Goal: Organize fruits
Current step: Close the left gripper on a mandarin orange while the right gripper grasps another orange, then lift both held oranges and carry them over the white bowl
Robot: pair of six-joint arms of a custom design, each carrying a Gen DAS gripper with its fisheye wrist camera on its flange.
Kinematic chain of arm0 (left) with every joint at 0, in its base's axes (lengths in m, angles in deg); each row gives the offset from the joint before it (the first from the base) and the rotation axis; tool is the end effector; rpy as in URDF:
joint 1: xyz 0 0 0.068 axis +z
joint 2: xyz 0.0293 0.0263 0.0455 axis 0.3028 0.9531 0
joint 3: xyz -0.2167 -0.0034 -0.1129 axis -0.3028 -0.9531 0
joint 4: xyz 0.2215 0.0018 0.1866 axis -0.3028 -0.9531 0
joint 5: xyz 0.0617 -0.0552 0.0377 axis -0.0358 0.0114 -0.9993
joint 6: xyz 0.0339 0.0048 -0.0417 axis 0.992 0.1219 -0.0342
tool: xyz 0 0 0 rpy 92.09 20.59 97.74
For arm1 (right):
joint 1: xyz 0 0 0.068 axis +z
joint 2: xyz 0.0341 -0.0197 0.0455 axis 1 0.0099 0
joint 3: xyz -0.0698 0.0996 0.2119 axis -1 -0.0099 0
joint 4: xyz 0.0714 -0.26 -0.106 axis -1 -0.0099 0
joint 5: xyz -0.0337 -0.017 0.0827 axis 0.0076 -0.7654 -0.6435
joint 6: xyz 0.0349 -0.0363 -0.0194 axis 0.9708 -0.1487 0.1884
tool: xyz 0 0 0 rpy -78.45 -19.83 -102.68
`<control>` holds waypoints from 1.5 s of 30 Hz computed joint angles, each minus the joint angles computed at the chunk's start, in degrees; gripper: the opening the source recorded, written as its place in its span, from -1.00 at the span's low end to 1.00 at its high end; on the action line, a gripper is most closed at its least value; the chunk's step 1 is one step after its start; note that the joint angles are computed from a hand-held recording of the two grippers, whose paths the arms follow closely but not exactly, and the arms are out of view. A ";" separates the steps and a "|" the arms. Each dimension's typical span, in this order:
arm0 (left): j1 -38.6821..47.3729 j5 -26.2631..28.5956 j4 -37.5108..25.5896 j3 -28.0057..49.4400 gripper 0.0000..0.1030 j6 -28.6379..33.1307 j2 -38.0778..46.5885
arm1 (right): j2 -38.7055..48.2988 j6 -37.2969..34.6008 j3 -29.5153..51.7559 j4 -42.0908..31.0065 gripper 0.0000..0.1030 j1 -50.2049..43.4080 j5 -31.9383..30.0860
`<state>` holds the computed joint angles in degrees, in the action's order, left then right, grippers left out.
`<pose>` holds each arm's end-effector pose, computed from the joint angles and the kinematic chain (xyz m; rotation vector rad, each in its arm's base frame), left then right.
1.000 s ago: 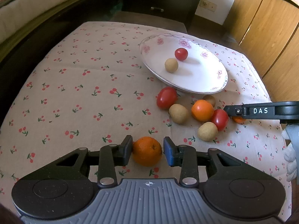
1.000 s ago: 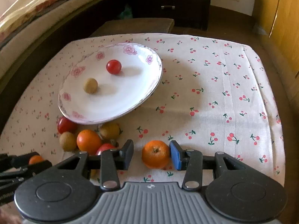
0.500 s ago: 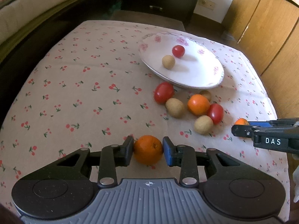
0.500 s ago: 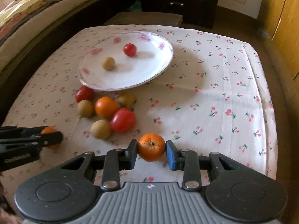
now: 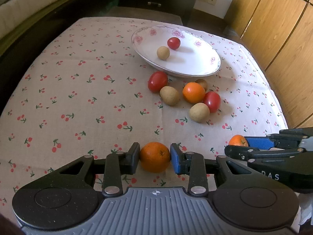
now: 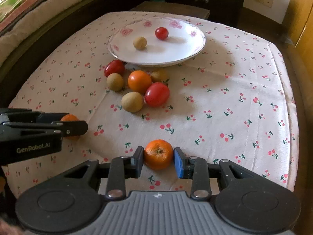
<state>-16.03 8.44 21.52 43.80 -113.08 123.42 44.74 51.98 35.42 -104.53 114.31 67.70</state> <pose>0.2669 -0.1659 0.0797 -0.3401 2.5410 -0.1467 0.3481 0.1670 0.0896 -0.8314 2.5656 0.2736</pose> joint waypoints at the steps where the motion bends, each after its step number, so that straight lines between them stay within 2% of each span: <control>1: -0.02 0.02 -0.02 0.12 -0.17 0.10 0.19 | -0.01 0.00 -0.14 0.21 -0.32 0.02 -0.10; 5: -0.07 0.25 0.45 -0.06 -0.04 0.39 0.20 | 0.03 -0.15 -0.21 0.45 -0.31 0.22 -0.05; 9: -0.43 0.13 0.49 -0.35 0.01 0.46 -0.01 | -0.29 -0.44 -0.50 0.27 -0.31 0.15 0.04; 13: -1.67 -1.24 -0.65 0.26 -0.06 0.13 0.47 | -0.80 -0.65 -0.75 -0.22 -0.34 0.59 1.23; 15: -2.12 -1.77 -1.38 0.37 -0.17 -0.01 0.40 | -1.27 -0.51 -1.06 -0.38 -0.35 0.80 1.84; 24: -2.80 -2.87 -2.00 -0.88 -0.19 -1.54 -3.72 | -5.07 0.69 -3.00 -0.94 -0.36 -0.57 -0.49; 29: -2.71 -3.82 -3.21 1.00 -0.19 -0.71 -4.74 | -6.73 1.78 -2.36 -0.92 -0.35 -0.93 -1.37; 37: -0.43 -3.96 -3.38 5.62 -0.18 2.35 -3.09 | -3.56 4.56 3.91 -0.83 -0.35 0.15 -2.57; 45: 4.18 -1.31 -1.38 11.03 -0.18 5.44 1.68 | 4.90 5.57 15.31 -3.16 -0.35 -0.03 -2.38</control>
<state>-11.85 7.12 20.14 54.83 -107.64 125.10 49.64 57.56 50.74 -107.69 114.28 65.32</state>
